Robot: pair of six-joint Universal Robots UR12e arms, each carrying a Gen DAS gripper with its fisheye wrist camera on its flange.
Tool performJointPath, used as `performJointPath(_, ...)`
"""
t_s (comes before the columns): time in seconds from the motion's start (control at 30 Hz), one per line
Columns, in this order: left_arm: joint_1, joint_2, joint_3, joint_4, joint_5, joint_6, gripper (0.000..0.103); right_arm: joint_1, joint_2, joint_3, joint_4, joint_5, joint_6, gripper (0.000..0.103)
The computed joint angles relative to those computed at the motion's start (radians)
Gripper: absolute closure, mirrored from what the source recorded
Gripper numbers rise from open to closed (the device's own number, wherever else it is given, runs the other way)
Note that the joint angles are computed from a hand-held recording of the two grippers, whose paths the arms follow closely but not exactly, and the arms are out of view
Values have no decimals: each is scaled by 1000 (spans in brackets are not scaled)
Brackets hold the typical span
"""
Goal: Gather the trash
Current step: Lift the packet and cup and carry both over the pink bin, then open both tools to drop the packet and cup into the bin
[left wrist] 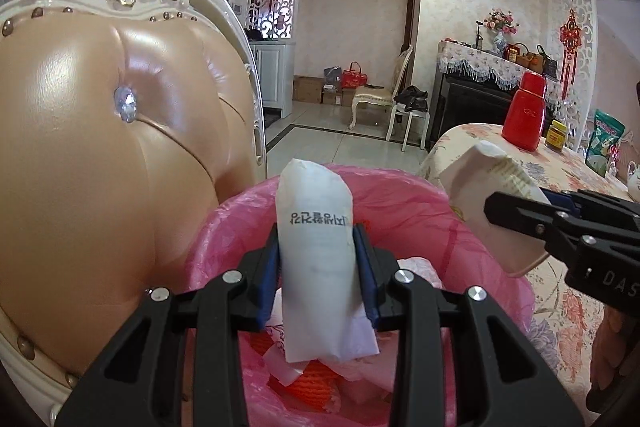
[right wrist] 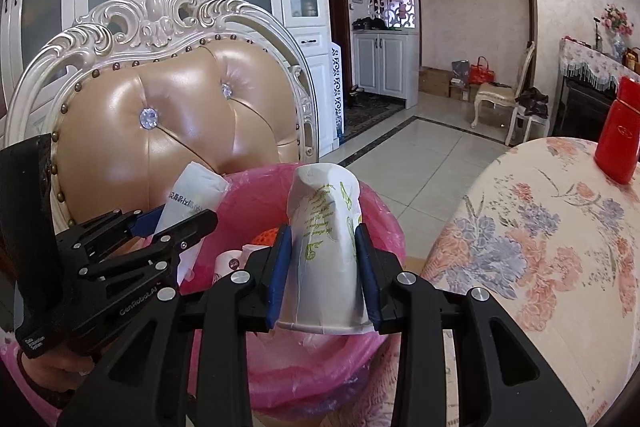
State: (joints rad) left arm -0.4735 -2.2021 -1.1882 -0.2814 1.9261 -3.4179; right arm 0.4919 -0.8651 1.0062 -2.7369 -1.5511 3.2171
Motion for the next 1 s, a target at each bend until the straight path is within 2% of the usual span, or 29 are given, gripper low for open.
performJointPath(0.47, 1, -7, 10, -2, 2, -26, 66, -8, 19, -29, 1, 31, 1, 68)
performJointPath(0.6, -4, 2, -6, 21, 3, -24, 64, -9, 22, -36, 3, 49, -6, 68)
performJointPath(0.67, -5, 6, -14, 33, 6, -27, 53, -10, 24, -42, 10, 65, -16, 66)
performJointPath(0.7, -7, 7, -17, 43, 18, -33, 44, -9, 24, -43, 14, 59, -21, 57)
performJointPath(0.73, -9, 9, -21, 55, 30, -37, 40, -9, 23, -40, 6, 60, -21, 50)
performJointPath(0.97, -25, 36, -62, 130, 124, -15, 22, -13, -9, 11, -45, 62, -19, 49)
performJointPath(1.0, -29, 41, -68, 144, 134, -8, 16, -14, -19, 22, -54, 65, -19, 49)
